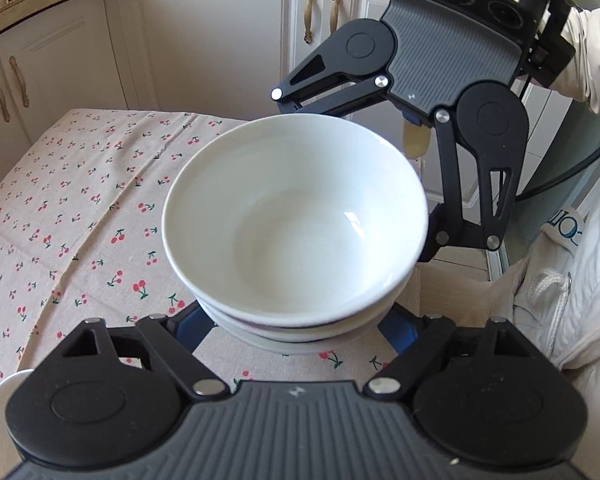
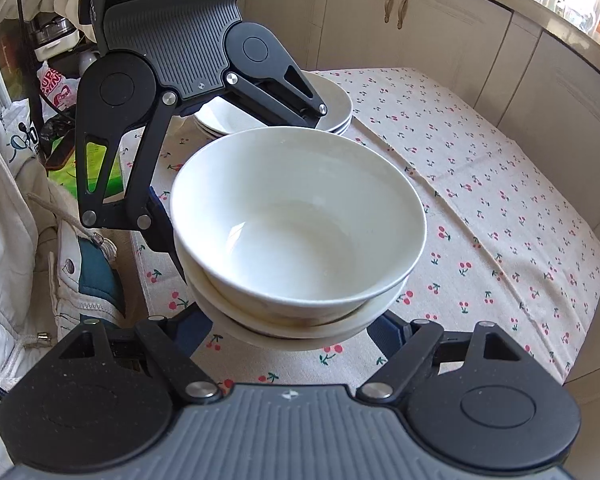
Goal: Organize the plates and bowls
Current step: 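Carry the bowl stack with both tools and lower it onto the plate stack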
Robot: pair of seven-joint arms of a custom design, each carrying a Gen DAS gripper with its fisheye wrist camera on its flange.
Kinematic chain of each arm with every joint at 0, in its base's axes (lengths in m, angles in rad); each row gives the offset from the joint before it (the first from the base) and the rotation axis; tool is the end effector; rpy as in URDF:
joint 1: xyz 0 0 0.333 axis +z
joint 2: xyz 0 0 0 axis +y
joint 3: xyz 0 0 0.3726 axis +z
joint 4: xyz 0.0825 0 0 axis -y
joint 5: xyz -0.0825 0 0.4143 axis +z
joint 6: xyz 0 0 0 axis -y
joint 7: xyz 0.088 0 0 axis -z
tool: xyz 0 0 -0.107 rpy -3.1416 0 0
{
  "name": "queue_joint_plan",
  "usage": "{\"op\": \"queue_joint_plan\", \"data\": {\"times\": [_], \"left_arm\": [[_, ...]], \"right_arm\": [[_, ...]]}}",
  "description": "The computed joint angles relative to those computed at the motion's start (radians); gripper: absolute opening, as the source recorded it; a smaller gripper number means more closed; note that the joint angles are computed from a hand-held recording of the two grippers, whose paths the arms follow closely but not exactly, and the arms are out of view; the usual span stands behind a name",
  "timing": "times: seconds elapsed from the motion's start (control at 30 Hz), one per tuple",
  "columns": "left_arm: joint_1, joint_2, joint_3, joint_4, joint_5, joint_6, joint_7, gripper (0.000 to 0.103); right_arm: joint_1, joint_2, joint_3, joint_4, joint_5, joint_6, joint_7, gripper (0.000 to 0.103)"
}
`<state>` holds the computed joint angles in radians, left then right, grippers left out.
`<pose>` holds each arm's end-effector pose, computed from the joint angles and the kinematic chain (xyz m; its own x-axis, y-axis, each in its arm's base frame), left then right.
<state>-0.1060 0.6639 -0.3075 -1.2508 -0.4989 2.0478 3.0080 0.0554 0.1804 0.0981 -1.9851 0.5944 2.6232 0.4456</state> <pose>0.7624 -0.2845 0.4473 -0.9997 0.0078 0.0220 -0.0073 0.7905 -0.6124 0.6560 0.0849 0.4609 0.7126 -0.6976 0.0740 -0.5461 -0.6178 -0.5657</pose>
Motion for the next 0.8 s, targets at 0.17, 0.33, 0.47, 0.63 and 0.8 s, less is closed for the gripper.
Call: {"op": "queue_joint_plan", "data": {"times": [0.17, 0.33, 0.47, 0.63, 0.8], "left_arm": [[0.032, -0.044, 0.004, -0.052, -0.028, 0.038, 0.012, 0.087], [0.067, -0.079, 0.015, -0.094, -0.058, 0.085, 0.023, 0.087], [0.090, -0.087, 0.024, -0.103, -0.073, 0.121, 0.025, 0.087], [0.114, -0.082, 0.038, -0.094, -0.073, 0.152, 0.009, 0.087], [0.136, -0.063, 0.042, -0.071, -0.071, 0.169, -0.013, 0.087]], "right_arm": [[0.015, 0.019, 0.012, 0.047, -0.023, -0.012, -0.004, 0.087], [0.026, 0.071, 0.033, 0.132, -0.056, -0.029, -0.011, 0.087], [0.036, 0.130, 0.054, 0.221, -0.100, -0.046, -0.012, 0.087], [0.047, 0.221, 0.083, 0.355, -0.163, -0.082, -0.002, 0.087], [0.052, 0.312, 0.108, 0.488, -0.213, -0.130, 0.004, 0.087]]}}
